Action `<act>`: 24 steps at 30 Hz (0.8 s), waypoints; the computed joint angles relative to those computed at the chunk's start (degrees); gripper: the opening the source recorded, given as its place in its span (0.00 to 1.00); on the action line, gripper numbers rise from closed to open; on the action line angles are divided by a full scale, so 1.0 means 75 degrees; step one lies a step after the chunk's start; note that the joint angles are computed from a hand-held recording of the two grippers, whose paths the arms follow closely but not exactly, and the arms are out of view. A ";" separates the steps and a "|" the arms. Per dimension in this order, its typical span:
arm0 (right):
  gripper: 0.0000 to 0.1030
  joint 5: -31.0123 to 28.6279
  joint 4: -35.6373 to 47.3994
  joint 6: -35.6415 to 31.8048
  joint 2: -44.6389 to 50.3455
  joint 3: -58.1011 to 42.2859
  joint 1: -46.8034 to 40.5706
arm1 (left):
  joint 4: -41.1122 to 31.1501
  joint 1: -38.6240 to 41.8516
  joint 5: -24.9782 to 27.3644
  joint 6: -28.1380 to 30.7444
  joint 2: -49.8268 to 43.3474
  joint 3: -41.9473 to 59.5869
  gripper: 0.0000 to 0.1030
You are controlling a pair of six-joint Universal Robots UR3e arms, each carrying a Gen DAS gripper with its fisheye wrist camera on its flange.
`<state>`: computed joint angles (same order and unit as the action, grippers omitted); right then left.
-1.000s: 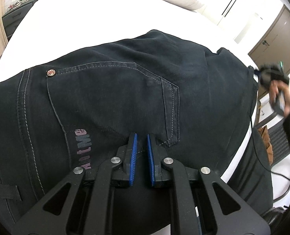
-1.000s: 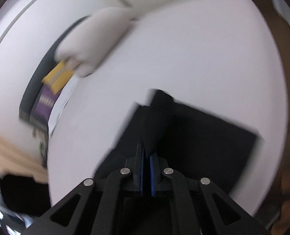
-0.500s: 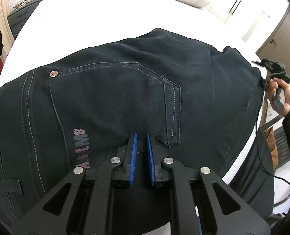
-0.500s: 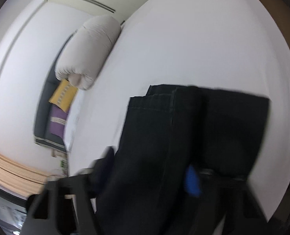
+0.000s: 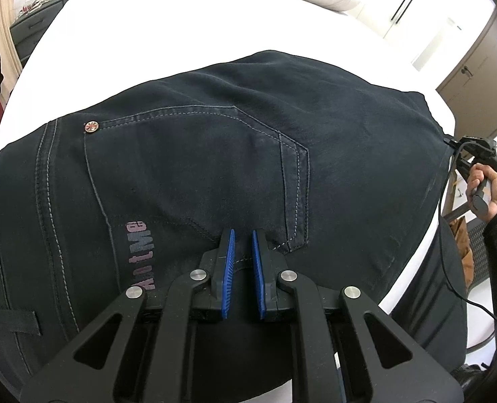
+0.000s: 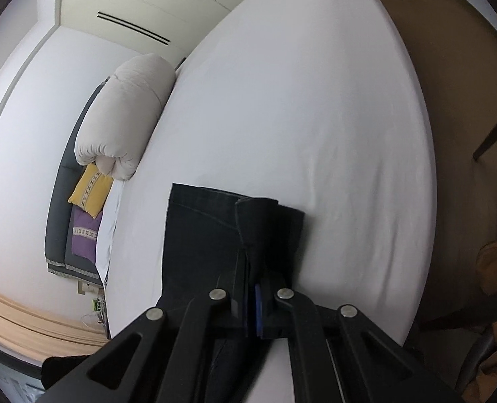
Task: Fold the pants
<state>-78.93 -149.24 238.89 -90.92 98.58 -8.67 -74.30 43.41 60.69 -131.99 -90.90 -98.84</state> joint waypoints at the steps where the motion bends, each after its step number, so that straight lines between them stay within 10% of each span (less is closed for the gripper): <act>1: 0.03 -0.0053 0.0030 -0.0020 -0.0057 0.0028 -0.0004 | 0.0010 -0.0012 0.0015 0.0000 0.0010 -0.0003 0.10; 11: 0.06 0.0471 0.0200 -0.0248 -0.0782 0.0621 -0.0645 | -0.0419 0.0340 -0.0196 0.0365 0.0136 0.0007 0.10; 15: 0.43 -0.1595 0.2246 -0.0708 -0.0902 -0.0935 0.0272 | -0.0776 0.0665 -0.0376 0.0654 0.0306 -0.0060 0.10; 20: 0.43 0.0897 0.2612 -0.2073 -0.1000 -0.1574 0.1013 | -0.0902 0.0885 -0.0489 0.0768 0.0423 -0.0143 0.10; 24: 0.43 0.2760 0.1215 -0.1138 -0.0394 -0.0952 0.2131 | -0.0873 0.0994 -0.0518 0.0832 0.0502 -0.0243 0.10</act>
